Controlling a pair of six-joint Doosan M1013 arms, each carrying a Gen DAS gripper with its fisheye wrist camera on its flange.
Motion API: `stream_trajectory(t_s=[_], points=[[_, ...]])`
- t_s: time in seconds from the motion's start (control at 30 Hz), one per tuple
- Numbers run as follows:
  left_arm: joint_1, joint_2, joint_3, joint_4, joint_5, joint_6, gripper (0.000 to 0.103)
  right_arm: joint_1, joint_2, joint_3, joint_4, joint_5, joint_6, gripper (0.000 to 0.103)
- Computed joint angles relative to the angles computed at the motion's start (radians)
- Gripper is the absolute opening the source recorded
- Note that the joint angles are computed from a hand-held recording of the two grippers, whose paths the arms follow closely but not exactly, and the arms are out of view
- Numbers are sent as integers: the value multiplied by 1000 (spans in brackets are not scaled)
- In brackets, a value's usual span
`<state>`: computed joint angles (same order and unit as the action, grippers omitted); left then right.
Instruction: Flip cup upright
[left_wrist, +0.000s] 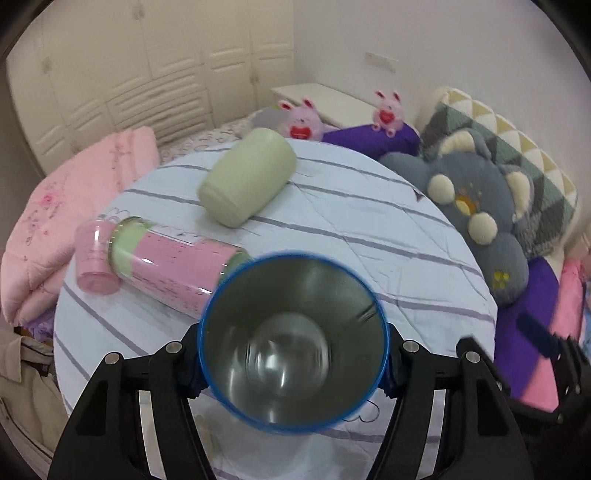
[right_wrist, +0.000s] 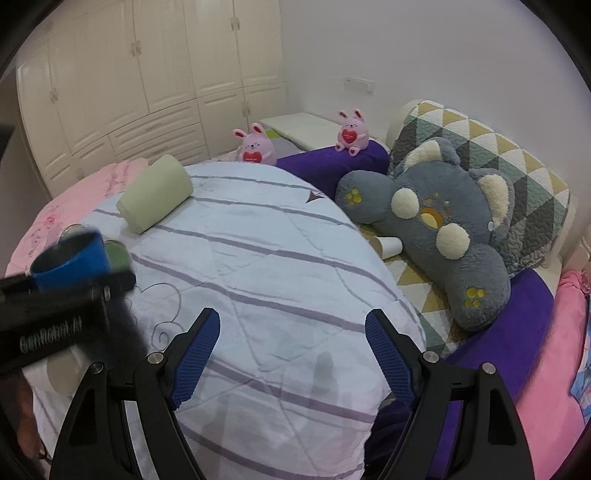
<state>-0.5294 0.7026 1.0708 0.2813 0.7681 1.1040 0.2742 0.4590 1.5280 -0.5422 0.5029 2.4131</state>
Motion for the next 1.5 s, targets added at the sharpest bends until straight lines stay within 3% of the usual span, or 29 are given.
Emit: stream_trajectory(t_s=[0.23, 0.47, 0.53, 0.6, 0.63, 0.77, 0.87, 0.97, 1.03, 1.1, 1.2, 1.3, 1.4, 1.5], points=[[0, -1, 10, -14, -14, 12, 67, 4, 11, -3, 153, -14, -156, 82], [11, 6, -1, -59, 2, 26, 67, 14, 19, -11, 134, -16, -153, 82], [20, 1, 1, -116, 1, 56, 73, 13, 20, -14, 143, -13, -166, 82], [27, -9, 7, -180, 13, 107, 93, 11, 19, -12, 159, -9, -185, 82], [25, -21, 22, -172, 9, 111, 98, 9, 17, -11, 169, -10, -196, 82], [9, -67, 87, -48, -22, 37, 100, 4, 8, -4, 241, -17, -275, 82], [9, -87, 118, -2, -36, 2, 100, 8, -13, 22, 303, -68, -376, 82], [17, -101, 142, -26, -44, -16, 101, 27, -21, 41, 191, -85, -278, 82], [16, -112, 164, -30, -57, -8, 102, 43, -23, 45, 12, -46, -85, 82], [4, -122, 190, 7, -63, -19, 103, 43, -30, 56, -71, -33, 24, 82], [-11, -127, 218, 22, -73, -32, 103, 30, -39, 67, -83, -39, 57, 82], [-34, -121, 232, 116, -63, -103, 103, 24, -46, 75, -92, -47, 65, 82], [-38, -109, 233, 123, -61, -111, 103, 26, -52, 87, -163, -39, 127, 82], [-57, -98, 234, 221, -45, -146, 103, 24, -54, 96, -196, -47, 164, 82]])
